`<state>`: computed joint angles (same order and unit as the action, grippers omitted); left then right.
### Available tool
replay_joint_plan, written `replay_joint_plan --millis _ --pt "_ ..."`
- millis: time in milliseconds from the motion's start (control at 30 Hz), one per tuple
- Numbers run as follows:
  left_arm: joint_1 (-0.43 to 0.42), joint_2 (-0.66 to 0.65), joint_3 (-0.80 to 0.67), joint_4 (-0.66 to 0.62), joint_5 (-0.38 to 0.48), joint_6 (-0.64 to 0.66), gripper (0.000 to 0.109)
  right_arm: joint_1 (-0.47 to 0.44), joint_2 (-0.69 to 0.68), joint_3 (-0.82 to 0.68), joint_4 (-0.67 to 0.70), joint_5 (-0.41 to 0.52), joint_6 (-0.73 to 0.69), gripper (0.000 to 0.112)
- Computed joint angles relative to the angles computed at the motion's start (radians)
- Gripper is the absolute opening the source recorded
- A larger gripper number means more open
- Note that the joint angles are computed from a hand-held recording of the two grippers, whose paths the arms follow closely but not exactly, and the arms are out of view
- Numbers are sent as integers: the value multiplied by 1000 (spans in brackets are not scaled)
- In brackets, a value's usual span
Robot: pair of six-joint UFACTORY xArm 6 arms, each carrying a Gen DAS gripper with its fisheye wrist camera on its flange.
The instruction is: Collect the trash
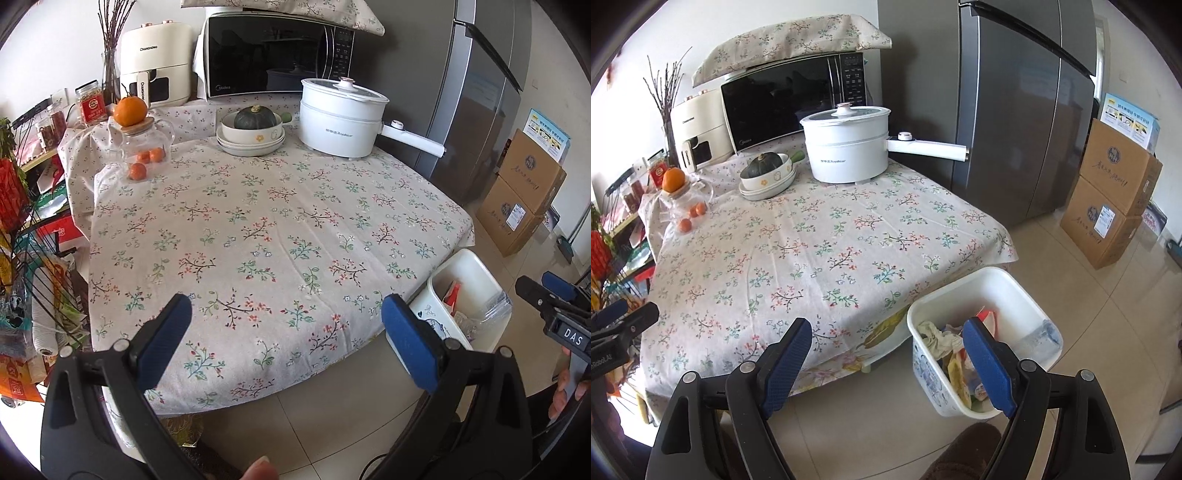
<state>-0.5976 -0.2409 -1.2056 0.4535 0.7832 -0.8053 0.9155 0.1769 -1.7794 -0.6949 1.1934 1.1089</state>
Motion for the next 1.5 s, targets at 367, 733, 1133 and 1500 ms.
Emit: replay_joint_plan --millis 367,733,1133,1500 --pt "-17 0 -4 41 -16 -26 102 9 20 -32 -23 25 8 93" --pt "-34 17 -28 66 -12 -44 102 12 4 -15 -51 40 18 93" --pt "-34 15 -25 81 2 -62 102 15 20 -32 -55 44 7 93" --pt "-35 19 -32 83 5 -66 102 13 21 -34 -47 39 4 93"
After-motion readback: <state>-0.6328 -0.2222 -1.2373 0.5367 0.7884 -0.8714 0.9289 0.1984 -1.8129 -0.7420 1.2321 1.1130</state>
